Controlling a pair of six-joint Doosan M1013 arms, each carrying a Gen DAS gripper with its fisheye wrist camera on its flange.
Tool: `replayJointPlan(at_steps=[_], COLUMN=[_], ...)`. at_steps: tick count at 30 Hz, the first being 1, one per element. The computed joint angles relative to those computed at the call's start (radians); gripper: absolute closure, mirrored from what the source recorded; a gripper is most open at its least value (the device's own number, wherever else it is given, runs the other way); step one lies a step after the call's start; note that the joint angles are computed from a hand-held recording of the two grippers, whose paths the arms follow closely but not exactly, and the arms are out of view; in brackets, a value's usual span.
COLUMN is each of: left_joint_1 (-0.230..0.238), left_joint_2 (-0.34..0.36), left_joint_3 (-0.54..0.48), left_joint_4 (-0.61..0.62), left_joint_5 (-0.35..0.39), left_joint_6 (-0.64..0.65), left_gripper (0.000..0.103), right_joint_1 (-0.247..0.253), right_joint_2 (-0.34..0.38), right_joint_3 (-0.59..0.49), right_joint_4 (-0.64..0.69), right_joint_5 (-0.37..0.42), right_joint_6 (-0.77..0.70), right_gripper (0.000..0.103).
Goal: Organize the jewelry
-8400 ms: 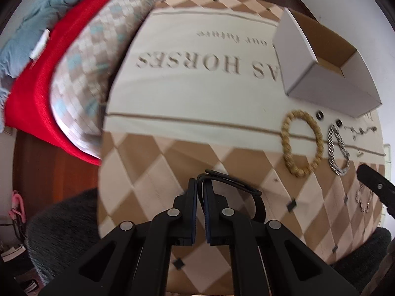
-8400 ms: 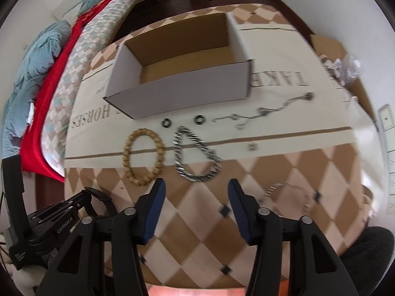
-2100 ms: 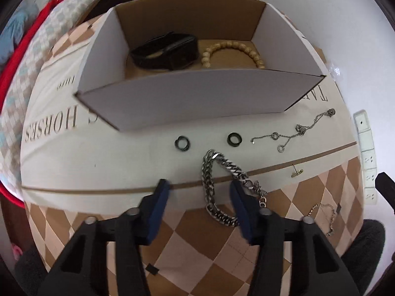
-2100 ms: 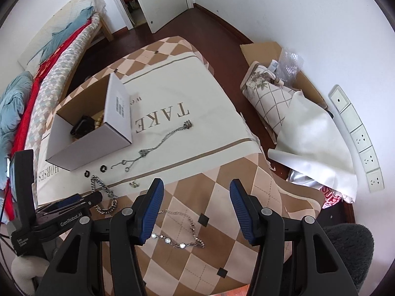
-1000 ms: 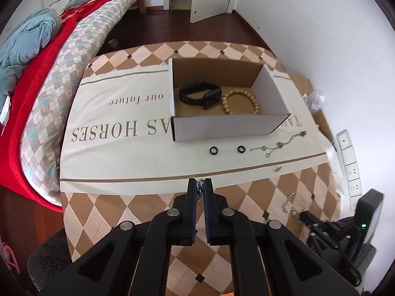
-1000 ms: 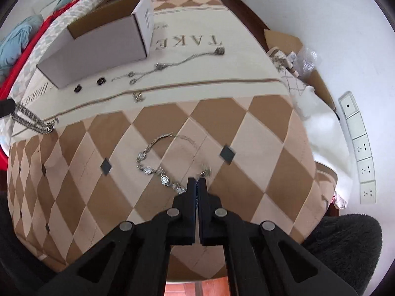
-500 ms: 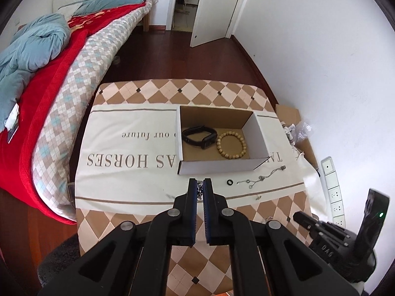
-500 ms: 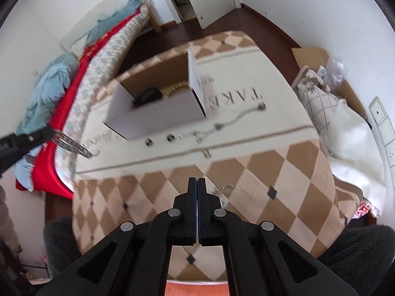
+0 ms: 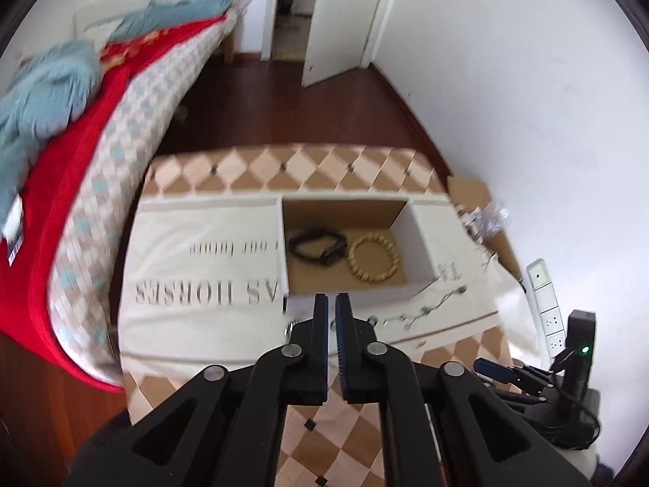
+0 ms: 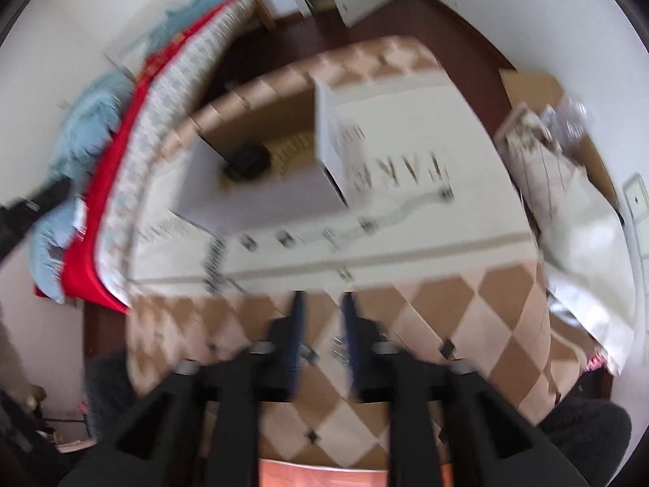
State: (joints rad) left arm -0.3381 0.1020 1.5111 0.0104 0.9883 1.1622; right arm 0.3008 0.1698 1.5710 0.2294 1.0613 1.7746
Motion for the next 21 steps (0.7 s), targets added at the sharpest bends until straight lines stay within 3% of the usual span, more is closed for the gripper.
replayJointPlan(at_steps=[1, 3, 4, 5, 6, 7, 8, 15, 18, 19, 20, 21], left_joint_1=[0.003, 0.009, 0.012, 0.020, 0.027, 0.031, 0.034, 0.033, 0.011, 0.004, -0.009, -0.011], left_joint_2=[0.009, 0.029, 0.039, 0.045, 0.049, 0.053, 0.059, 0.113, 0.130, 0.138, 0.139, 0.142], left_joint_3=[0.011, 0.033, 0.043, 0.062, 0.077, 0.088, 0.095, 0.085, 0.076, 0.068, 0.065, 0.060], left_joint_4=[-0.004, -0.009, -0.013, -0.041, -0.060, -0.077, -0.087, -0.126, -0.060, -0.046, -0.007, -0.012], left_joint_5=[0.021, 0.064, 0.085, 0.081, 0.079, 0.079, 0.078, 0.079, 0.054, 0.062, 0.058, 0.063], left_joint_6=[-0.012, -0.026, -0.035, -0.030, -0.037, -0.042, -0.042, -0.023, -0.031, -0.022, -0.030, -0.020], left_gripper=[0.094, 0.074, 0.052, 0.047, 0.047, 0.047, 0.047, 0.047, 0.048, 0.057, 0.093, 0.094], right_joint_1=[0.005, 0.019, 0.023, 0.040, 0.062, 0.086, 0.097, 0.047, 0.025, 0.024, 0.022, 0.016], right_joint_2=[0.005, 0.017, 0.018, 0.006, 0.005, 0.005, 0.006, -0.028, -0.028, -0.023, -0.025, -0.025], right_joint_3=[0.020, 0.045, 0.057, 0.079, 0.083, 0.085, 0.086, 0.107, 0.100, 0.095, 0.091, 0.088], right_joint_4=[-0.019, -0.081, -0.088, -0.137, -0.198, -0.274, -0.297, -0.200, -0.178, -0.174, -0.165, -0.149], right_joint_5=[-0.005, -0.014, -0.026, -0.072, -0.082, -0.089, -0.091, -0.132, -0.134, -0.133, -0.135, -0.135], right_joint_6=[0.016, 0.066, 0.073, 0.093, 0.114, 0.133, 0.141, 0.149, 0.149, 0.151, 0.158, 0.153], right_gripper=[0.048, 0.048, 0.048, 0.049, 0.068, 0.076, 0.100, 0.103, 0.103, 0.103, 0.103, 0.103])
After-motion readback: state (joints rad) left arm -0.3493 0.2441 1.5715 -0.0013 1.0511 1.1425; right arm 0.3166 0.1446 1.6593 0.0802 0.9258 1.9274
